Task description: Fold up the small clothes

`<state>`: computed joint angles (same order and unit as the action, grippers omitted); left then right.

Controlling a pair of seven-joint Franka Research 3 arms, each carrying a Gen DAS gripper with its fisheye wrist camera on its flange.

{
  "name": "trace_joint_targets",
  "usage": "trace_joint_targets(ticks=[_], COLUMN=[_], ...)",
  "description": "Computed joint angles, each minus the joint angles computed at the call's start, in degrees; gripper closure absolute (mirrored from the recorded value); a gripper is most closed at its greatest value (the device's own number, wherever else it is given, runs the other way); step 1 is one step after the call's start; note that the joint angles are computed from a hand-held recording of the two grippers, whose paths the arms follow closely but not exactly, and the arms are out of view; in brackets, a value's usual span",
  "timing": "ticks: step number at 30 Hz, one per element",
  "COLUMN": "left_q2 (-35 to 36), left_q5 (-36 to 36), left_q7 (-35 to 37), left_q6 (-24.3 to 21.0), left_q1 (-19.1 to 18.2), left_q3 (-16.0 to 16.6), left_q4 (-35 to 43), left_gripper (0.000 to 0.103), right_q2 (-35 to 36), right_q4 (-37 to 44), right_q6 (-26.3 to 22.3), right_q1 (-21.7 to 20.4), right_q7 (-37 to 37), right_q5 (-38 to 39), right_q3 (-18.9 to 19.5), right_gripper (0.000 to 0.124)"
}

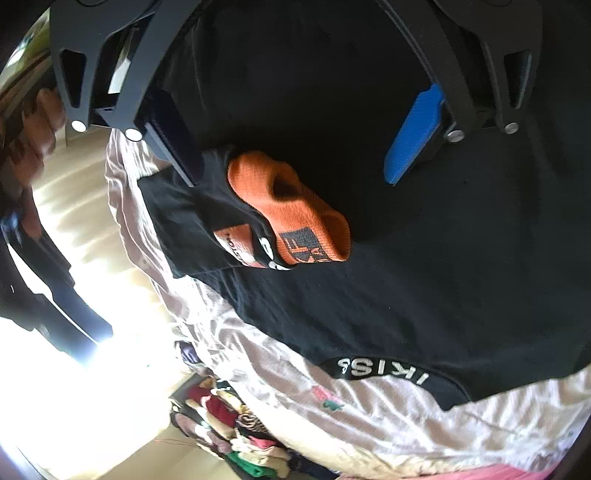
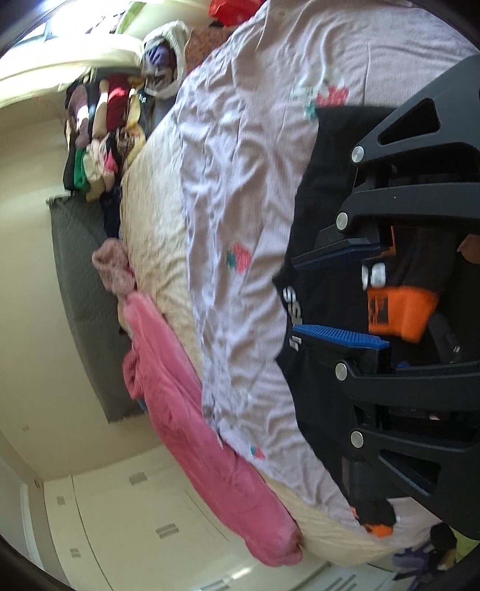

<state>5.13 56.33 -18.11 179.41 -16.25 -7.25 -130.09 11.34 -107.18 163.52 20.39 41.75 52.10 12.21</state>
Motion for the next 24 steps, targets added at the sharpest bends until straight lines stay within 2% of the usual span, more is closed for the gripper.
trace_joint_targets(ticks=[6, 8, 10, 11, 12, 14, 16, 17, 18, 20, 24], left_q2=[3.56, 4.41, 4.79, 4.74, 4.64, 4.63, 3.77, 2.91, 2.14, -1.02, -6.29], left_q5=[-5.58, -7.34, -7.88, -7.42, -7.05, -6.59, -3.81, -2.77, -1.29, 3.10, 5.20], left_q7=[3.25, 4.30, 4.95, 4.87, 4.66, 3.98, 1.79, 1.21, 0.22, -2.27, -2.98], left_q6=[-0.53, -2.96, -6.13, -8.65, -10.01, -7.24, -5.07, -5.51, -5.90, -8.64, -12.00], left_q1=[-0.66, -1.58, -2.51, -3.09, -3.21, -2.35, -2.49, -2.56, -2.52, -2.19, 0.61], left_q3=[0.31, 0.65, 0.84, 0.95, 0.90, 0.99, 2.01, 2.12, 2.16, 1.70, -0.76], left_q4=[3.54, 4.93, 6.20, 6.86, 7.02, 6.13, 5.10, 4.64, 4.36, 3.05, 0.19], left_gripper=[0.032, 0.033, 0.040, 0.054, 0.077, 0.088, 0.093, 0.097, 0.097, 0.097, 0.097], right_q2=[-0.83, -0.98, -1.35, -1.34, -1.29, -1.31, -1.26, -1.09, -0.92, -0.68, 0.04], right_q4=[-0.51, -0.41, -0.71, -0.64, -0.49, -0.45, -0.75, -0.78, -0.73, -0.40, -0.03], right_q6=[0.98, 0.71, 0.89, 0.95, 0.83, 1.18, 2.62, 3.09, 2.86, 1.89, 0.66], right_q1=[-1.50, -1.86, -2.33, -2.31, -2.38, -2.71, -2.55, -2.45, -2.64, -3.66, -4.24], right_q7=[-1.17, -1.62, -2.24, -1.76, -1.32, -0.93, 0.43, 1.68, 2.90, 2.81, 5.24], right_q5=[2.92, 3.83, 5.42, 5.24, 5.06, 5.49, 3.75, 2.40, 1.32, 2.22, 0.58], right_q3=[-0.45, -0.66, -0.89, -1.19, -1.45, -1.78, -2.35, -2.68, -2.99, -2.66, -3.04], right_gripper=[0.092, 0.086, 0.085, 0.085, 0.085, 0.085, 0.082, 0.078, 0.075, 0.074, 0.074])
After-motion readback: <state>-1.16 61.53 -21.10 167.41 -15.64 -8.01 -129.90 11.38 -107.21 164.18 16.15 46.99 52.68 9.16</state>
